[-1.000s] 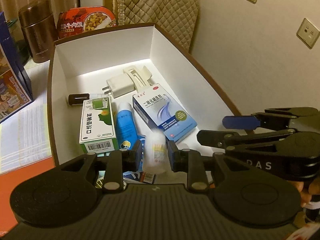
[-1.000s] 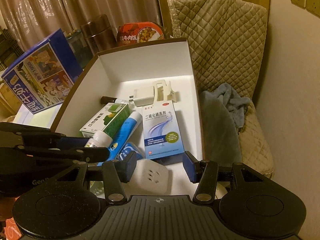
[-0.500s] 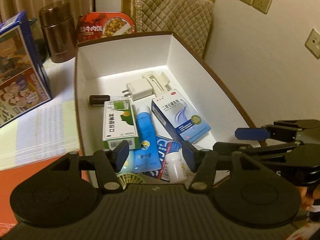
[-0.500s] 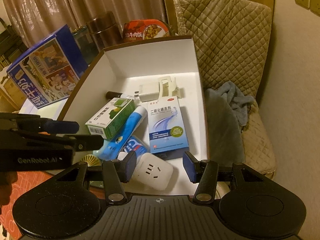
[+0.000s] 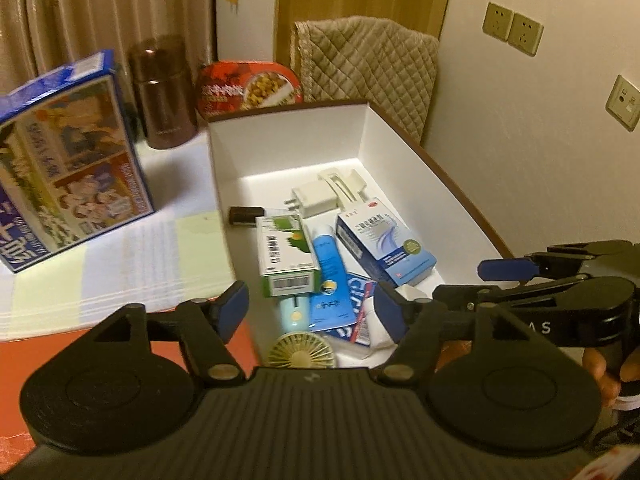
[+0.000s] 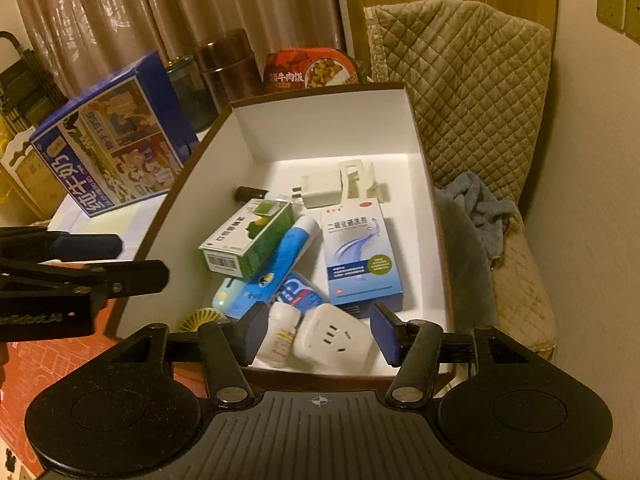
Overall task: Organize rigid objects
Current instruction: 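Withdraw both tools from the box back over the empty mat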
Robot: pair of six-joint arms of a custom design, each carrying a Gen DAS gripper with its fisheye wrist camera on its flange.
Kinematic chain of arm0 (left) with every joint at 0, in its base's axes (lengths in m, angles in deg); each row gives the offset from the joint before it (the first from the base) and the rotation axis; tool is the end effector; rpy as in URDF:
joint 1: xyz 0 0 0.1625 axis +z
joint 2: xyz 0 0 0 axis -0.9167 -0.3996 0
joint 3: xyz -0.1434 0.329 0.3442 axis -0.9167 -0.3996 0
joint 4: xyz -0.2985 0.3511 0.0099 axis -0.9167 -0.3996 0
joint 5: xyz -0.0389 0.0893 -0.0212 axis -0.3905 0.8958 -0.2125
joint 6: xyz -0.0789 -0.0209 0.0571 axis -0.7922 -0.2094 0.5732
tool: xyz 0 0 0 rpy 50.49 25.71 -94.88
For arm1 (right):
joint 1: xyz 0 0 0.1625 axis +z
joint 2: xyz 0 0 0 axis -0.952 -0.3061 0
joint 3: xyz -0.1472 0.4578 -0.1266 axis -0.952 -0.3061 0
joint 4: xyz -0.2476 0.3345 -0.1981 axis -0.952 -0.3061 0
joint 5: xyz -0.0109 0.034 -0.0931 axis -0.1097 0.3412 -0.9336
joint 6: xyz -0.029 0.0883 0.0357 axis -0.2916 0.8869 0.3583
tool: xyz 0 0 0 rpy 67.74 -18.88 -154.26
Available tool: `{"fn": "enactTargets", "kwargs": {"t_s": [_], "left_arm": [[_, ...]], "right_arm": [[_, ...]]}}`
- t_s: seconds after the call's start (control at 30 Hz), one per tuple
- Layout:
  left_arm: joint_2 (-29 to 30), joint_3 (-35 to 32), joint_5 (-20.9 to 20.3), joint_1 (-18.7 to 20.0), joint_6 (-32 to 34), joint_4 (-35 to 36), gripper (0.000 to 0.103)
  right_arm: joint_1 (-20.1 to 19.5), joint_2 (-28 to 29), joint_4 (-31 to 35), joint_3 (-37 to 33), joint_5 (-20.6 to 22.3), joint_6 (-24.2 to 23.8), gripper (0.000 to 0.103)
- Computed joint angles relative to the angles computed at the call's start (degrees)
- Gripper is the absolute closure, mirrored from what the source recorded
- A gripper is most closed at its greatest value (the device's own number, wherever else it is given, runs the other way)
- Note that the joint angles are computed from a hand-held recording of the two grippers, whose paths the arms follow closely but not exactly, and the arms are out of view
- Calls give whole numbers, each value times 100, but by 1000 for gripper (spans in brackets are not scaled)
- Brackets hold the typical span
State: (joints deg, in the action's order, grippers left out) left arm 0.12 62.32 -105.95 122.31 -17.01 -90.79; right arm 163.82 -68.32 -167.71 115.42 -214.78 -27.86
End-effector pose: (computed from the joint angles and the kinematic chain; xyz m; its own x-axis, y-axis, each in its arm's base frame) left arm -0.2511 -0.6684 0.0571 -0.5107 0.7523 -0.4163 0.8489 0.5180 -0.1052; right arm 0.0916 -0.5419 0.1665 -0.8211 0.3433 0.4559 -0.1252 0.6709 -0.7309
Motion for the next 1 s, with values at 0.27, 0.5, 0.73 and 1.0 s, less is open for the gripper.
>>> {"fn": "enactTargets", "kwargs": {"t_s": [0.27, 0.5, 0.73, 1.0], "left_arm": [[-586, 430, 22, 193, 265, -248, 28], [-1165, 904, 100, 369, 744, -601, 24], [-1869, 1302, -49, 548, 963, -486, 25], [-2594, 1707, -55, 743, 923, -222, 26]], "right_arm": [[463, 380, -506, -19, -511, 308, 40], [965, 776, -814, -122, -998, 615, 36], [1542, 1129, -852, -236, -1370, 1020, 35], [2149, 1476, -754, -328, -1660, 1467, 35]]}}
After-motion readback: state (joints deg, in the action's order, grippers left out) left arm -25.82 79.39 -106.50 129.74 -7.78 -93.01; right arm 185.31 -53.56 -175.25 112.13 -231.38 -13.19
